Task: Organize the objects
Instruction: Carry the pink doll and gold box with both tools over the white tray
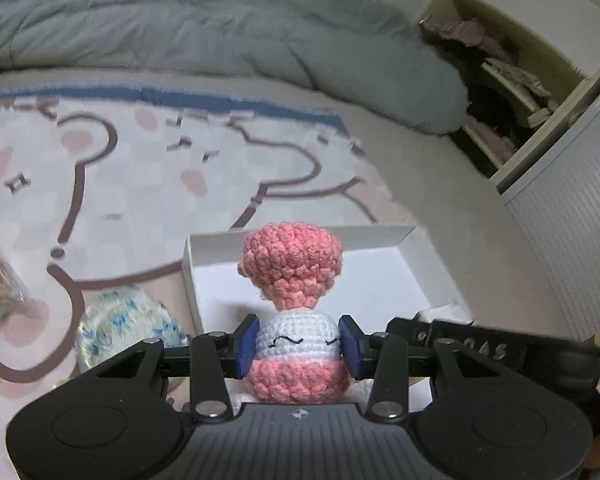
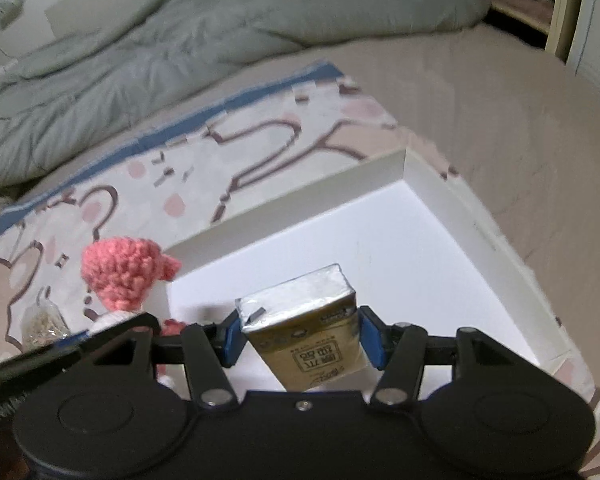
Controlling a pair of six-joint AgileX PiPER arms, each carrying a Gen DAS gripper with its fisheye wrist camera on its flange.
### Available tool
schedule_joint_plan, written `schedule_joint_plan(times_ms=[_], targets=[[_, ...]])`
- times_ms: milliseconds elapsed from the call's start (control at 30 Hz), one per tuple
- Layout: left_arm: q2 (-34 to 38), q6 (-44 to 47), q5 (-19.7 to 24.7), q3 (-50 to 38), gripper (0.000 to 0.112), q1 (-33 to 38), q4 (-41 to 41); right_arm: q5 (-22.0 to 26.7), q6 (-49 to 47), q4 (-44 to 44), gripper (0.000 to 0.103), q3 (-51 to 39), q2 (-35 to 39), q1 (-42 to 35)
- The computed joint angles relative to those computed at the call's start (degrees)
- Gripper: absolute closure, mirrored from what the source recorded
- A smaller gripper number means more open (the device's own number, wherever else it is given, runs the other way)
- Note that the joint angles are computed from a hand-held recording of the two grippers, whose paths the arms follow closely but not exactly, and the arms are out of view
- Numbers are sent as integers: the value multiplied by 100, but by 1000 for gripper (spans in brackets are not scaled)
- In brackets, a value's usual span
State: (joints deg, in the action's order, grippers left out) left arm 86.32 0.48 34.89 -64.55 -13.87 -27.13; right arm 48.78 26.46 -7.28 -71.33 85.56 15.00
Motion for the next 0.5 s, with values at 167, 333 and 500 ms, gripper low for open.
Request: schedule_joint_plan(times_ms=[167, 333, 500], targets=[[326, 172, -300, 60, 68, 57, -164, 3, -22, 61, 45, -261, 451, -1], [446, -118, -576, 47, 65, -46, 288, -493, -79, 234, 17, -335, 711, -12], [451, -360, -567, -28, 57, -56, 676, -453, 291, -410, 15, -440, 776, 194]])
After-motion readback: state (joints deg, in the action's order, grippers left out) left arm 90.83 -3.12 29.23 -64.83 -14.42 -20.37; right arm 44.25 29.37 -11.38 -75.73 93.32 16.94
